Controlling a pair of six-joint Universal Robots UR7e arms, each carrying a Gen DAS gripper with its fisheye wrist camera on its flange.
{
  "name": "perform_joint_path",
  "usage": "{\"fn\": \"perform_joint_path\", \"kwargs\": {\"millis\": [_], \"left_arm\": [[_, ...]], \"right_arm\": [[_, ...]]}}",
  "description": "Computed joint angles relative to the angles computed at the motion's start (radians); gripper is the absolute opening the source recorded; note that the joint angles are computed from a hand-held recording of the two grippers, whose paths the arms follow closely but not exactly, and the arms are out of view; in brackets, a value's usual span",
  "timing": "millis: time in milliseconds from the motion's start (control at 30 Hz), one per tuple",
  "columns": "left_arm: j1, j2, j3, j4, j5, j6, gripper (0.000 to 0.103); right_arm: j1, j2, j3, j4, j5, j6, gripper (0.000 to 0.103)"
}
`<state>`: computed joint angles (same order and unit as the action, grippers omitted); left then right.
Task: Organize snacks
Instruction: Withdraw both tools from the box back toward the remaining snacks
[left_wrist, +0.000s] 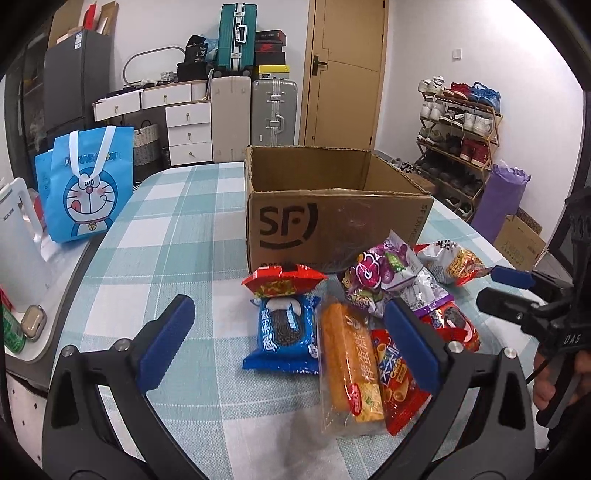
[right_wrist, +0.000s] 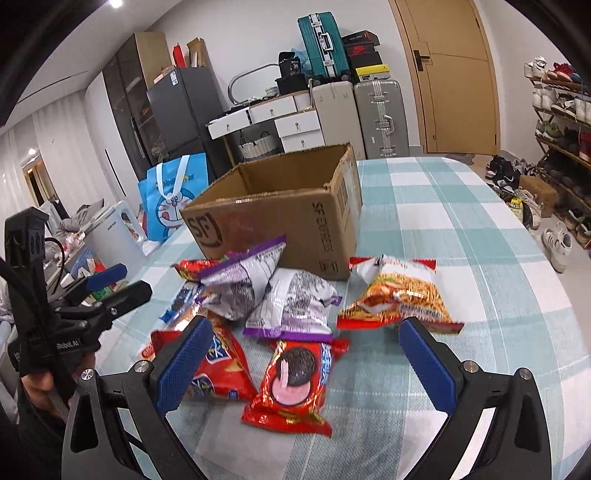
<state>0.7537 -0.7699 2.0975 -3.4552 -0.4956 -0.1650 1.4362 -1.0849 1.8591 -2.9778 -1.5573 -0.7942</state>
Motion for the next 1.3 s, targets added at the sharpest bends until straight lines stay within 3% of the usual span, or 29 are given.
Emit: {"fn": "perform_joint_path", "kwargs": {"millis": [100, 700, 1300], "left_arm": [[-0.003, 0.000, 0.013, 0.016, -0.005, -0.023, 0.102], [0.006, 0.043, 0.013, 0.092, -0.014, -0.045, 0.102], [0.020, 0.046, -0.002, 0.140, -0.025, -0.056, 0.102]], "right_arm": [[0.005, 0.003, -0.002, 0.032, -0.030, -0.003, 0.102], [0.012, 0.040, 0.017, -0.037, -0.098, -0.051, 0.102], [0.015, 0.079, -0.039, 0.024, -0.170, 0.015, 0.102]]}}
